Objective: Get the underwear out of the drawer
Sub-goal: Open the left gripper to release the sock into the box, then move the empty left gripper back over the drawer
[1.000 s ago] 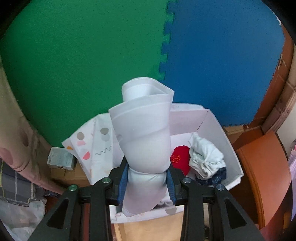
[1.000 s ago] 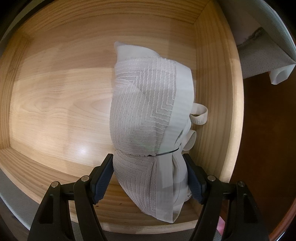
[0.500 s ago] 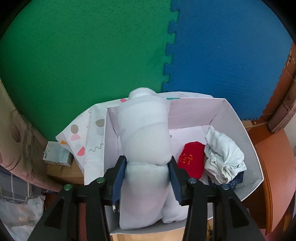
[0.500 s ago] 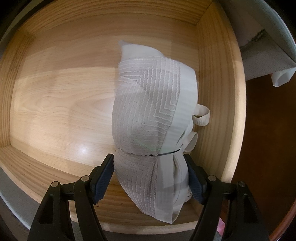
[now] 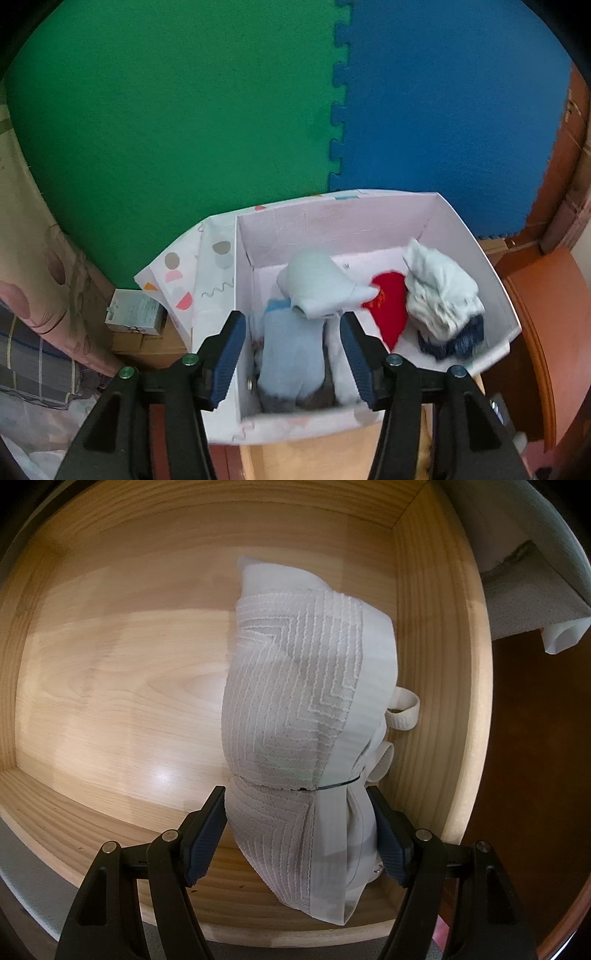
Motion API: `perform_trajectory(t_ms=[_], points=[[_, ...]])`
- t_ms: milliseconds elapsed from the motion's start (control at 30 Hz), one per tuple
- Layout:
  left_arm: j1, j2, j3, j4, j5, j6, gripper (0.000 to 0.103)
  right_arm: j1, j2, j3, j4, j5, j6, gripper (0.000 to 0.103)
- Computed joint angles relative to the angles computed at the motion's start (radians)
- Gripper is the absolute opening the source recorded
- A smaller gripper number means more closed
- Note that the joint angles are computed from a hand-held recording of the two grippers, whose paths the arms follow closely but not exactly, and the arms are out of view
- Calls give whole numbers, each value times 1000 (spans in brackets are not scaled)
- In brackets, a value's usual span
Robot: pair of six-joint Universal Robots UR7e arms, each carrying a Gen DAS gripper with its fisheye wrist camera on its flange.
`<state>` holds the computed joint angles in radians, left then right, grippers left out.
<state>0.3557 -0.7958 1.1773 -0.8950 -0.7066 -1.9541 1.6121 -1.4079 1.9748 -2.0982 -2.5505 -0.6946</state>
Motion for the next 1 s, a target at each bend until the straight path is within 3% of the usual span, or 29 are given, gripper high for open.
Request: perform_trajectory(t_ms=[133,267,500,833,1000], points=[[-45,-7,54,-26,-48,-20,54,-1,-1,7,-10,-4,-10,71],[-86,-36,167,-136,-107,-59,54,-1,-1,15,-14,-7,-16,71],[-138,-28,309,-250,-219,-197,54,9,13,41,-56,-44,-55,69],[-171,12,419,-390,-301,-299,54,12,18,60,-66,-52,-66,64],[-169,46,415,-370,-319,-304,54,3,3,46,-58,-17,-77,61]])
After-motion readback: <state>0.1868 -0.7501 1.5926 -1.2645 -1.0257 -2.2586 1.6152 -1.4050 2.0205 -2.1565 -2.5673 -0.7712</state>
